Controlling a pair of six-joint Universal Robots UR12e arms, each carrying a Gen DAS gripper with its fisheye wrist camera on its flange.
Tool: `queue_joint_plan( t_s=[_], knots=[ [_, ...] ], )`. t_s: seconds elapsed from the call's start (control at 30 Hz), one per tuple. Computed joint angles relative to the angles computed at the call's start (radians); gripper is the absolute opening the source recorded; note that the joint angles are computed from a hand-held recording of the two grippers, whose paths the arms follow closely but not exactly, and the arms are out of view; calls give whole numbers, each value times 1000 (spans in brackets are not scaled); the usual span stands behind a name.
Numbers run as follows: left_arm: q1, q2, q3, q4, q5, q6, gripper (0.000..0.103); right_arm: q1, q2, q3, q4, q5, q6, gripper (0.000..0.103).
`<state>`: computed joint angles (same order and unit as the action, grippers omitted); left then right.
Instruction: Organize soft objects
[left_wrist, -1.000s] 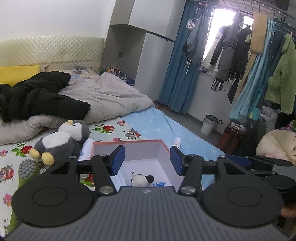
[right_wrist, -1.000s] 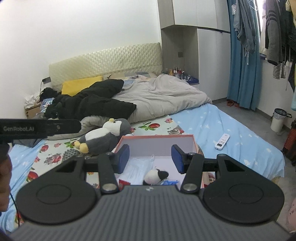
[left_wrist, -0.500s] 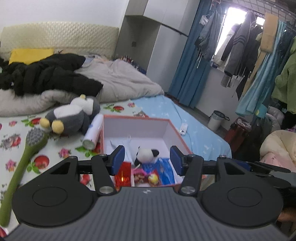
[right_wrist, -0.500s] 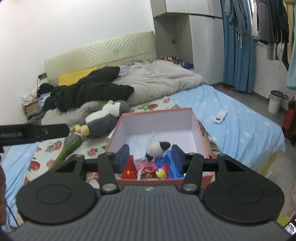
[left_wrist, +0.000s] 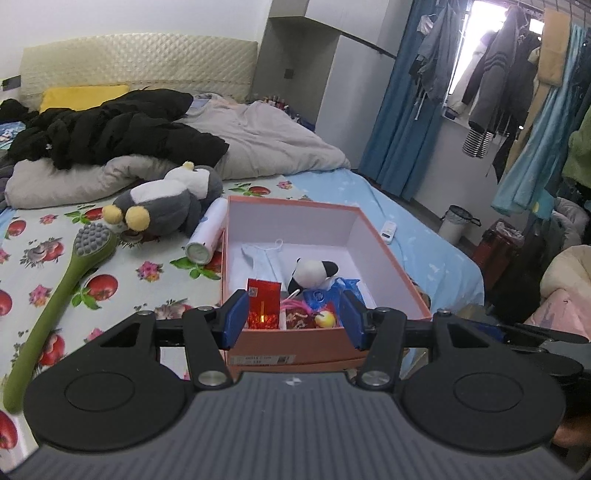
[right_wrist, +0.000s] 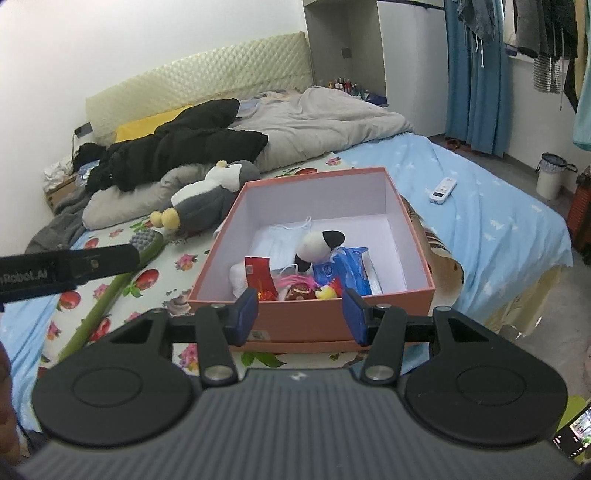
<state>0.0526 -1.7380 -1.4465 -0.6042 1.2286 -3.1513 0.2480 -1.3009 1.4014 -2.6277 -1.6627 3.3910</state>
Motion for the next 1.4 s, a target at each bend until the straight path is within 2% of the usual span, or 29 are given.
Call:
queue_joint_plan(
  t_s=[0.17,0.53,0.8,1.23,1.33,1.37,1.4],
  knots=[
    [-9,15,-27,32,39,-1,60,2,-4,2,1,-1,-3,53],
    [-1,36,-51,18,76,-34,60,-4,-5,-8,9,30,-38,53],
    [6,46,-56,30,73,-38,64,-1,-11,-5,7,12,-44,53],
    [10,53,-63,32,64,-33,65,5,-14,-10,21,3,-51,53],
    [11,54,-63,27,64,-44,76,5,-14,-12,25,-2,-55,54],
    [11,53,-62,27,67,-45,85,6,-13,-16,30,-7,-57,58],
    [10,53,-62,31,67,-40,92,7,-11,-18,30,-17,-56,76]
  ],
)
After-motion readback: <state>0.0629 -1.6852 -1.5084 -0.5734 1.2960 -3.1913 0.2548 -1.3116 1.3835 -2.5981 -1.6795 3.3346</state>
